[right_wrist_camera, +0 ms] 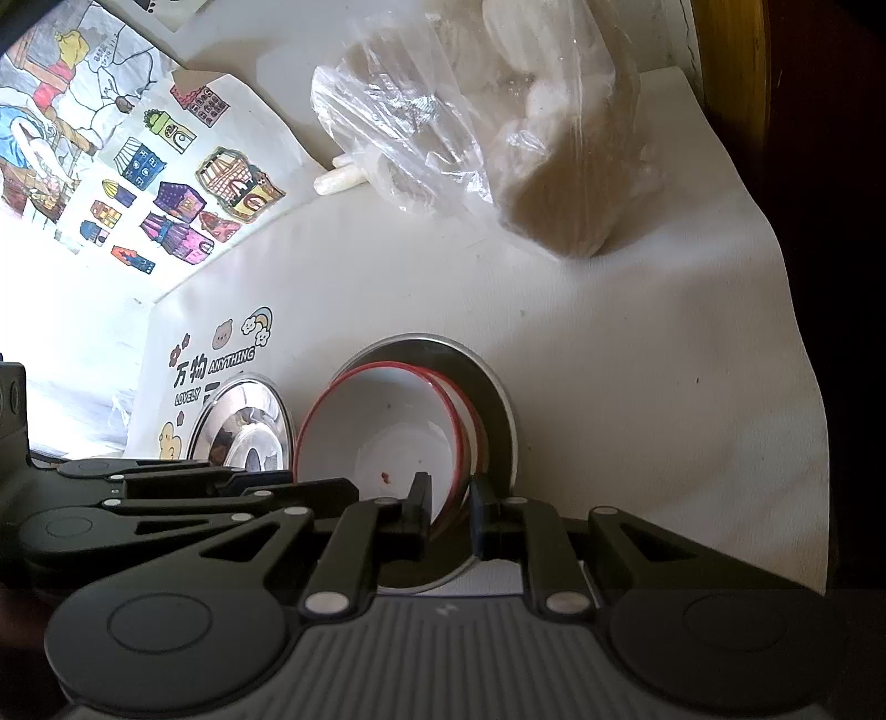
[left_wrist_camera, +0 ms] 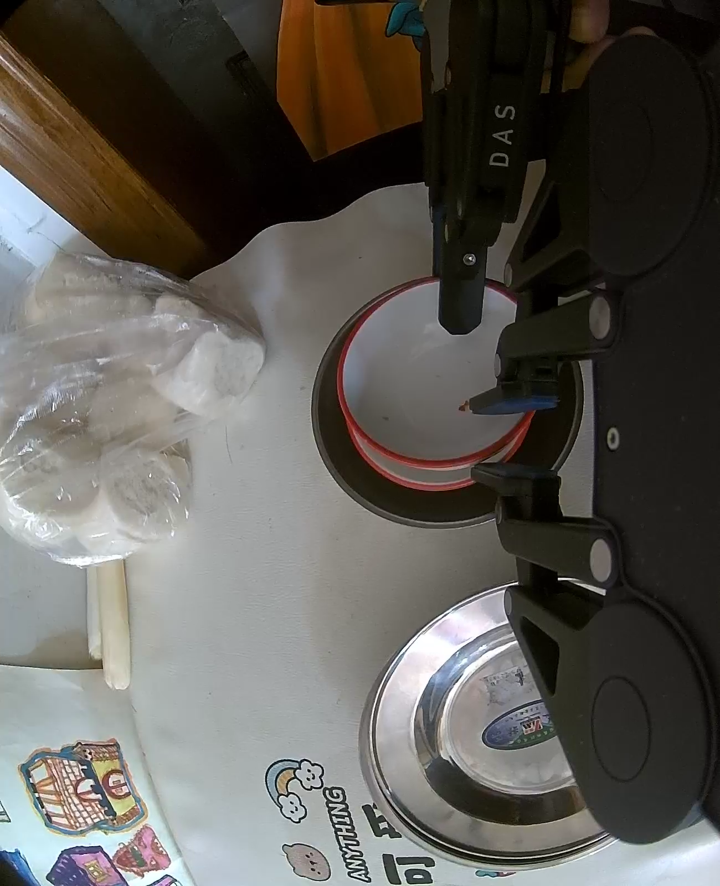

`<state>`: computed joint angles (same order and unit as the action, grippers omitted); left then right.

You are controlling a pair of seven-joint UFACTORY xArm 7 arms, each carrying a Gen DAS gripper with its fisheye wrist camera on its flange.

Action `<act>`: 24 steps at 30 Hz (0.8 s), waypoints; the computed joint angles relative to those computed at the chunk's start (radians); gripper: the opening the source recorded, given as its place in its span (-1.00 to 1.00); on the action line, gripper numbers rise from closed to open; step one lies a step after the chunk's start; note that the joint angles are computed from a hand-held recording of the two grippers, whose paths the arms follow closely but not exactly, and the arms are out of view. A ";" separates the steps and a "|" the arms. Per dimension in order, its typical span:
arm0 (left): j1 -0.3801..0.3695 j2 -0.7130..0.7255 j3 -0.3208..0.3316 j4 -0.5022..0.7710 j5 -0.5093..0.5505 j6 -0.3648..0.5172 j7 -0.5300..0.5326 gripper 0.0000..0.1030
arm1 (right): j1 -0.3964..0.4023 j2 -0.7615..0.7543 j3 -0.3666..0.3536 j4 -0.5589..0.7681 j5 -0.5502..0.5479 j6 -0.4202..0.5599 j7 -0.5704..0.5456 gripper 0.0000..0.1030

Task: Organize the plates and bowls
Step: 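Lower the second white bowl into the nested bowls and open both tools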

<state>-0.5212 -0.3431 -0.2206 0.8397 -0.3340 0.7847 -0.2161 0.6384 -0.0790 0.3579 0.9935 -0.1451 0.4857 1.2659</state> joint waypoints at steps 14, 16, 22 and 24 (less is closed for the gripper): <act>0.002 0.008 -0.005 0.005 0.013 0.001 -0.014 -0.50 | -0.003 -0.007 0.004 -0.014 -0.024 -0.017 0.036 -0.65; 0.002 0.007 -0.005 0.005 0.015 0.000 -0.014 -0.50 | -0.003 -0.009 0.006 -0.015 -0.033 -0.016 0.043 -0.65; -0.001 -0.001 -0.004 -0.003 0.011 -0.005 -0.018 -0.48 | -0.004 -0.013 0.007 -0.020 -0.033 -0.019 0.049 -0.58; -0.001 -0.007 -0.004 -0.007 0.012 -0.009 -0.019 -0.46 | -0.006 -0.018 0.010 -0.021 -0.047 -0.016 0.059 -0.53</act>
